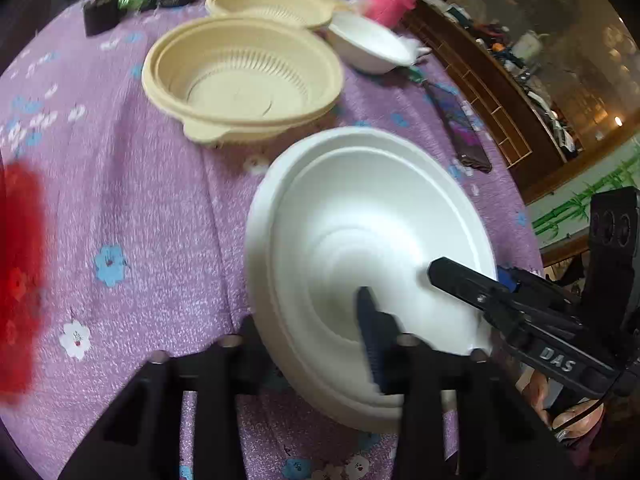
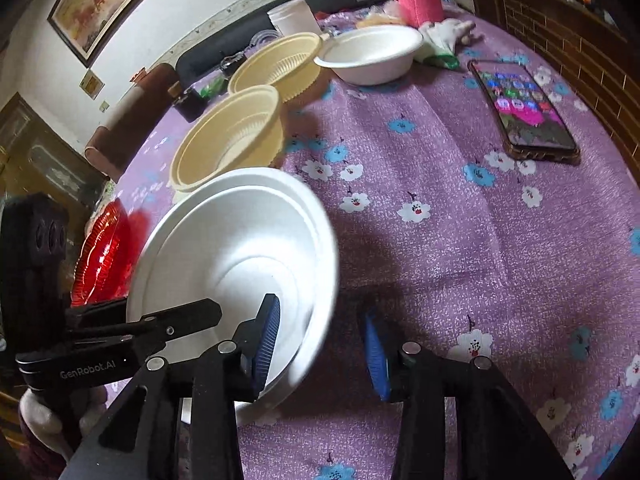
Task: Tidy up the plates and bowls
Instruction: 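Carry the white plate onto the red plate stack and release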
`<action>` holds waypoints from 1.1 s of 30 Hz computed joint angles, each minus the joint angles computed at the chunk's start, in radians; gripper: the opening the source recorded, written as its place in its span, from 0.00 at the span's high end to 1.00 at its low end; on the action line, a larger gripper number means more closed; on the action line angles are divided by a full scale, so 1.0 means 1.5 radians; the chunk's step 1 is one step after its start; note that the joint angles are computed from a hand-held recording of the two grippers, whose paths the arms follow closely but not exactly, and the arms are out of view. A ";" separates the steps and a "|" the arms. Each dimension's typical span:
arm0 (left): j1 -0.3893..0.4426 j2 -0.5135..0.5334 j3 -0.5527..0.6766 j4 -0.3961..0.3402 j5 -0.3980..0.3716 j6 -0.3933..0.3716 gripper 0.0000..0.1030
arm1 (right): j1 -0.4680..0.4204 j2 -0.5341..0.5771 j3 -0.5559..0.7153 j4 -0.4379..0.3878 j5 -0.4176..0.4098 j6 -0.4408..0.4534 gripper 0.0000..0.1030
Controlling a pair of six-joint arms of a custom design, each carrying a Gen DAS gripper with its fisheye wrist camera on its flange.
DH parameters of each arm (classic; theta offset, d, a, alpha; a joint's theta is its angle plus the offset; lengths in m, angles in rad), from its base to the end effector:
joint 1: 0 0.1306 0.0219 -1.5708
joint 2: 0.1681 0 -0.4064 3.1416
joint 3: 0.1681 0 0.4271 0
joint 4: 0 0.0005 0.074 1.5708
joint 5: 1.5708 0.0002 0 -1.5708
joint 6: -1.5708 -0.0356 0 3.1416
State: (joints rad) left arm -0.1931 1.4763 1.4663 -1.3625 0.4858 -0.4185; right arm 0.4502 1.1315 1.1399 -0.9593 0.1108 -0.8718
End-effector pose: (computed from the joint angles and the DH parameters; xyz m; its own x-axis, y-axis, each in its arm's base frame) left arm 0.4869 -0.1127 0.4282 -0.7735 0.5174 -0.3660 0.6286 0.7004 -0.3382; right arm 0.3652 0.1716 0.4366 -0.7583 0.4785 -0.4427 0.3199 0.8649 0.3868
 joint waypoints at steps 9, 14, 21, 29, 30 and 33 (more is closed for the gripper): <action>0.059 -0.013 0.012 0.007 0.050 0.000 0.80 | 0.035 0.044 0.064 -0.009 0.041 0.016 0.83; 0.114 -0.010 0.038 0.014 0.069 0.022 0.80 | 0.059 0.099 0.147 -0.015 0.057 0.048 0.83; 0.233 0.006 0.101 0.044 0.066 0.062 0.80 | 0.098 0.232 0.325 0.017 0.042 0.145 0.83; 0.310 0.090 0.177 0.055 -0.006 0.105 0.79 | 0.138 0.443 0.570 -0.048 -0.001 0.210 0.83; 0.314 0.097 0.178 0.056 -0.011 0.106 0.79 | 0.141 0.459 0.588 -0.056 -0.007 0.211 0.83; 0.316 0.124 0.192 0.050 -0.032 0.105 0.79 | 0.141 0.496 0.616 -0.070 -0.025 0.210 0.83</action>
